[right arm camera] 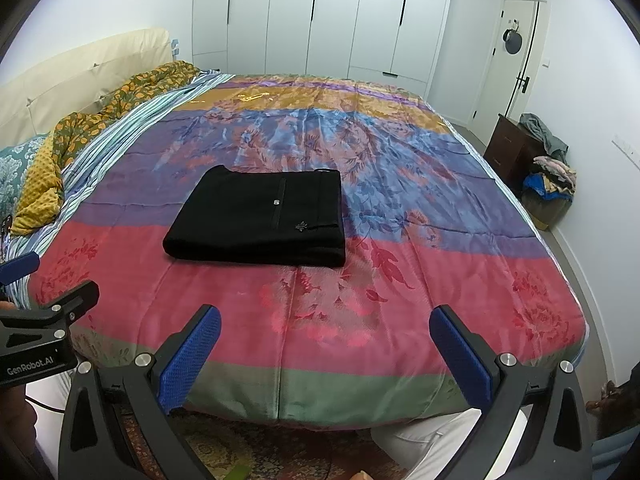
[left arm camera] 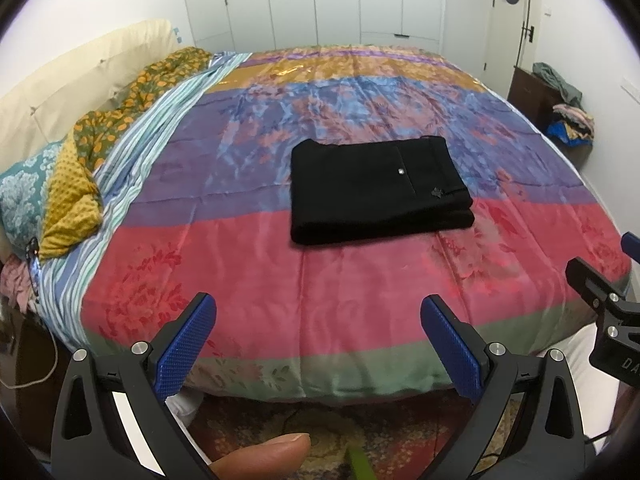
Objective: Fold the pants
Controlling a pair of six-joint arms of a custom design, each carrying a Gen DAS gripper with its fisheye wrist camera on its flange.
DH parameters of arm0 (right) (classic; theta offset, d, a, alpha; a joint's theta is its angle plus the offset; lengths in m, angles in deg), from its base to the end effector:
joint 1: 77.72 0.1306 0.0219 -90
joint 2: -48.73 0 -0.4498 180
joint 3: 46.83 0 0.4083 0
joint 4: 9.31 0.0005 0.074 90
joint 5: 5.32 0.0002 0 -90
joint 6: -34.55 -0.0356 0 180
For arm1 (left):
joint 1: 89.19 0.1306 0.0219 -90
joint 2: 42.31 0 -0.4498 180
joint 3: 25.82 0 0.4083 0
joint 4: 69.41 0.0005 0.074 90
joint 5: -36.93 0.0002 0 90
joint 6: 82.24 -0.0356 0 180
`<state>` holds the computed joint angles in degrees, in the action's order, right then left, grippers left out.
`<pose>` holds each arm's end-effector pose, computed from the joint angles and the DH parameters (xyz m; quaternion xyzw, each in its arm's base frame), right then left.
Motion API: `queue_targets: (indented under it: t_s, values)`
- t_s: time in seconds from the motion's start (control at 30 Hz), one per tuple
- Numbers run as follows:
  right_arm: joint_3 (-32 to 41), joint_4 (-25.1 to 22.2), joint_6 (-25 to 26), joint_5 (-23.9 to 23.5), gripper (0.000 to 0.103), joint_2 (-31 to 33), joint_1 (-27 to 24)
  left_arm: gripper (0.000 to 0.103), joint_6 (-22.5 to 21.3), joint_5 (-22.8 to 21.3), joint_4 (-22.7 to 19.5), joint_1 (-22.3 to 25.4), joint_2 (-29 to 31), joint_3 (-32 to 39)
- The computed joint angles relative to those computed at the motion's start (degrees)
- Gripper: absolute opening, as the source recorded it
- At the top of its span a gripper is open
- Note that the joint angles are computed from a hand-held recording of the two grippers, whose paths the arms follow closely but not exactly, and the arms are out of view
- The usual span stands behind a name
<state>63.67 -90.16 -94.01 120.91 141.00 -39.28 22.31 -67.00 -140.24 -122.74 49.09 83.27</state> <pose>0.3851 0.2782 0.6165 0.0746 0.9234 -0.0964 0.3641 0.4102 -0.2623 0.6174 0.1176 0.9351 -0.0228 0.3335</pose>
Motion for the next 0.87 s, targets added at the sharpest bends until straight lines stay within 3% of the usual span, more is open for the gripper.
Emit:
queue_targets:
  t_s: [0.87]
  values:
    - [-0.9, 0.0, -1.3, -0.2, 0.103, -0.5, 0.1, 0.102, -0.4, 0.0, 1.1, -0.5, -0.2, -0.6]
